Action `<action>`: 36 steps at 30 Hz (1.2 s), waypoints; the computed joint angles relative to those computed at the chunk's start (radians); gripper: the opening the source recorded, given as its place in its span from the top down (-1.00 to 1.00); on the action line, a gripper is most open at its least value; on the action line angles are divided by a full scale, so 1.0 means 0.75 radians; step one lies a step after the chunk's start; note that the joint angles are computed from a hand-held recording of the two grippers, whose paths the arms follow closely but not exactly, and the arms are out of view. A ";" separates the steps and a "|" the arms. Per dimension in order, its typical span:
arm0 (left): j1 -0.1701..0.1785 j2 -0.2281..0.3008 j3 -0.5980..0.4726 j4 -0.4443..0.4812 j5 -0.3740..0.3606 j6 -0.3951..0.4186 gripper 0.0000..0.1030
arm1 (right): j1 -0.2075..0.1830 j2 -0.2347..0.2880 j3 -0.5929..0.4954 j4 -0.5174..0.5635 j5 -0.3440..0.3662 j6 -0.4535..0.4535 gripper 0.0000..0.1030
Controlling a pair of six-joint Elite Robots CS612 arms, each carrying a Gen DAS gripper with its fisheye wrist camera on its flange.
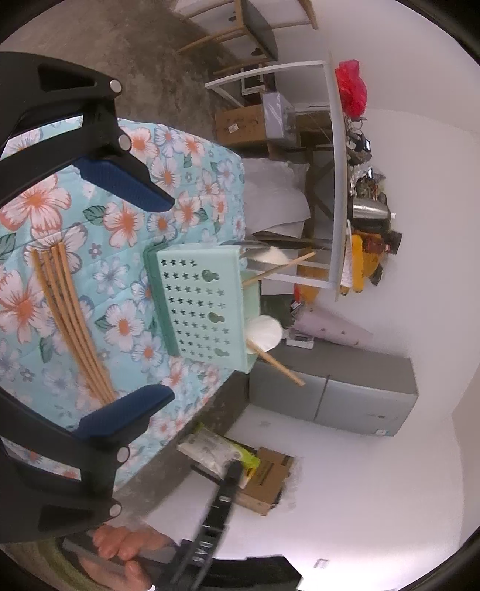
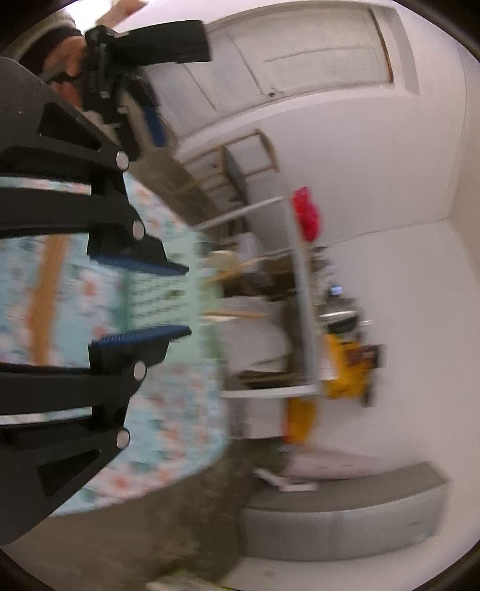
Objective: Organize utensils
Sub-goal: 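Lower the right gripper's chopstick into the holder and open it, then reach the left gripper to the chopsticks and close on one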
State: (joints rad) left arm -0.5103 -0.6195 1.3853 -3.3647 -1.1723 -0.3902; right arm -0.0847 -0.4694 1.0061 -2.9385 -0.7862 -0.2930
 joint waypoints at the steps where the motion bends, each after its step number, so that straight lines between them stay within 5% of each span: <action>1: -0.002 0.001 0.003 0.009 -0.001 0.012 -0.79 | 0.002 -0.008 0.012 0.067 -0.034 -0.028 0.24; 4: -0.007 0.008 0.005 0.038 -0.017 0.045 -0.79 | 0.016 -0.020 0.029 0.264 -0.199 -0.089 0.10; 8: -0.018 0.025 -0.003 0.085 -0.034 0.120 -0.77 | 0.010 0.001 0.002 0.454 -0.276 -0.025 0.07; 16: -0.065 0.099 -0.086 0.246 0.012 0.432 -0.55 | -0.029 0.040 -0.029 0.645 -0.269 0.105 0.06; 25: -0.103 0.199 -0.225 0.472 0.154 0.765 0.18 | -0.039 0.067 -0.071 0.697 -0.216 0.133 0.06; 32: -0.122 0.250 -0.284 0.482 0.269 1.006 0.70 | -0.039 0.082 -0.094 0.709 -0.201 0.133 0.06; 36: -0.127 0.245 -0.277 0.476 0.273 1.053 0.78 | -0.042 0.085 -0.096 0.700 -0.198 0.139 0.06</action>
